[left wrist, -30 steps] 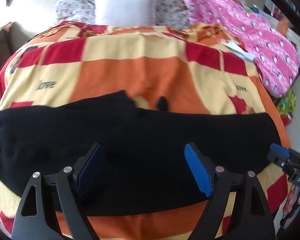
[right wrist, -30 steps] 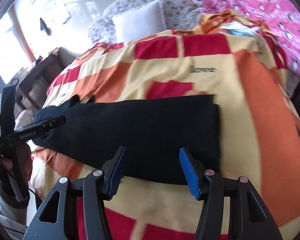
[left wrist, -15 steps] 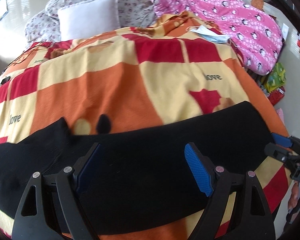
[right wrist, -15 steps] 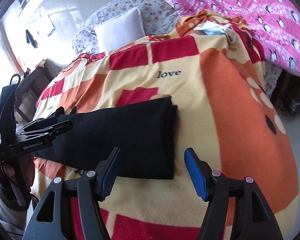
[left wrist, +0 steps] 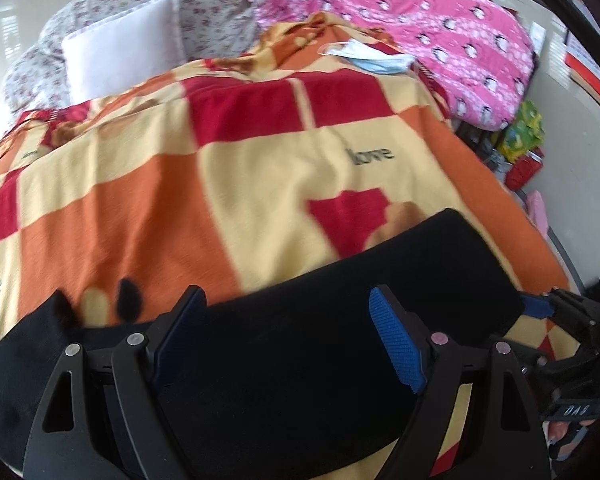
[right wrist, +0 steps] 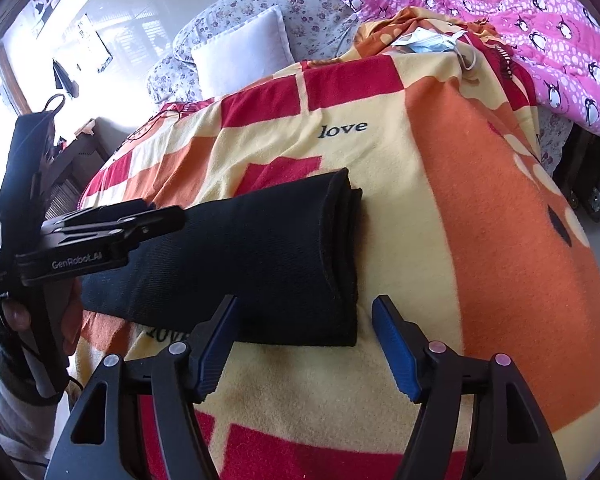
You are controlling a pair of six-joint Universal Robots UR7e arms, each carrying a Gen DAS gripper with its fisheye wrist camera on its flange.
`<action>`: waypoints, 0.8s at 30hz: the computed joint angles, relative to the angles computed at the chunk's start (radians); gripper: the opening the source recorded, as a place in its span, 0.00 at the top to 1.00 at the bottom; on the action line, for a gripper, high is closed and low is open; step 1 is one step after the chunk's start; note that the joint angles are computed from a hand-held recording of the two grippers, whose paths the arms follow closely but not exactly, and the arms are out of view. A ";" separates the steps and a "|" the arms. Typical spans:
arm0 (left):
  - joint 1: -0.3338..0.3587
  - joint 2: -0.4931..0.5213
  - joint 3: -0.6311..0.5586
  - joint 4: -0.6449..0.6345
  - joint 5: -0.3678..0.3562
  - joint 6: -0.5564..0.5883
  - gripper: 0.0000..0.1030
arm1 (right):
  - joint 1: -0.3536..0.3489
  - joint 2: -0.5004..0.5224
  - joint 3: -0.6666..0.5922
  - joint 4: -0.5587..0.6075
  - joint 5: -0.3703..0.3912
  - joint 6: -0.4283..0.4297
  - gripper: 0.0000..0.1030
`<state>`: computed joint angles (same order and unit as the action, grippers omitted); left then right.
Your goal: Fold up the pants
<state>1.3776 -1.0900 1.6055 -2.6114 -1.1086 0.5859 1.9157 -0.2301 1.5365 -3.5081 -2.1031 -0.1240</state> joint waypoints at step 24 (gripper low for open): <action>-0.054 0.143 -0.125 0.275 -0.126 0.044 0.32 | -0.030 0.018 0.015 -0.108 0.127 -0.031 0.40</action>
<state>1.3233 -0.9469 1.4805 -2.3360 -1.2345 0.6298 1.8854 -0.2120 1.5518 -3.6165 -1.9764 -0.1551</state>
